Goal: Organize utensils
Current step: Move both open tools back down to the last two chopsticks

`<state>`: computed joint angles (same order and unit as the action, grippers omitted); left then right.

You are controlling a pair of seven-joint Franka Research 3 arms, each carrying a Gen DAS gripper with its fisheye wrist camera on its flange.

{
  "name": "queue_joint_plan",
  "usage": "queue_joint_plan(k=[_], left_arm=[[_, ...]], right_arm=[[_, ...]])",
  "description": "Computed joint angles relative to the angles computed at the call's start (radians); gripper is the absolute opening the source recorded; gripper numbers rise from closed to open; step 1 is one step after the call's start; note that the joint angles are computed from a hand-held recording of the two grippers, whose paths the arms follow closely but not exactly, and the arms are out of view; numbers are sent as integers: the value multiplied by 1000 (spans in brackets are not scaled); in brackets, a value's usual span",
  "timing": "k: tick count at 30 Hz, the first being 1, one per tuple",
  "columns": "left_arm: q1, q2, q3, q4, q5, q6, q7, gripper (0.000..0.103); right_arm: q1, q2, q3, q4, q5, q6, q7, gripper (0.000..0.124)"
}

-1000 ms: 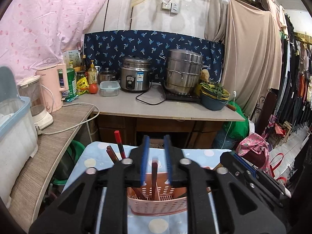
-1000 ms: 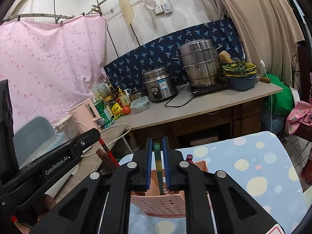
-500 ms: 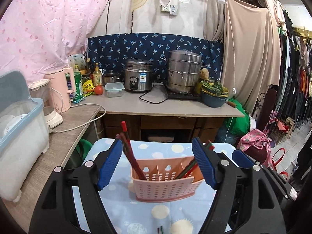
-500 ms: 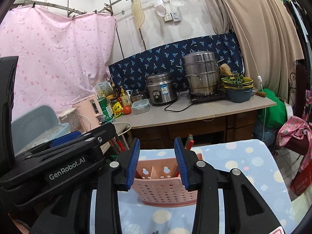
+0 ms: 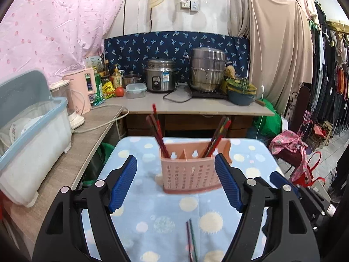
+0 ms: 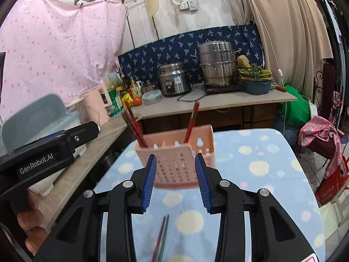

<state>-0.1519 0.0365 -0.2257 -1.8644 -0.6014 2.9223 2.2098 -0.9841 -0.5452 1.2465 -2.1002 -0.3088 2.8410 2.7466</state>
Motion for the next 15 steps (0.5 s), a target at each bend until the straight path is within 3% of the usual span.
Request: queue_joint_plan(k=[7, 11, 15], left_arm=[[-11, -81, 47, -182, 11, -19, -1, 70], [-22, -105, 77, -260, 27, -41, -7, 70], [-33, -121, 91, -332, 70, -14, -38, 70]], right_arm=[[193, 42, -61, -120, -4, -37, 39, 36], [249, 79, -64, -155, -30, -48, 83, 36], [275, 102, -45, -171, -71, -65, 135, 36]])
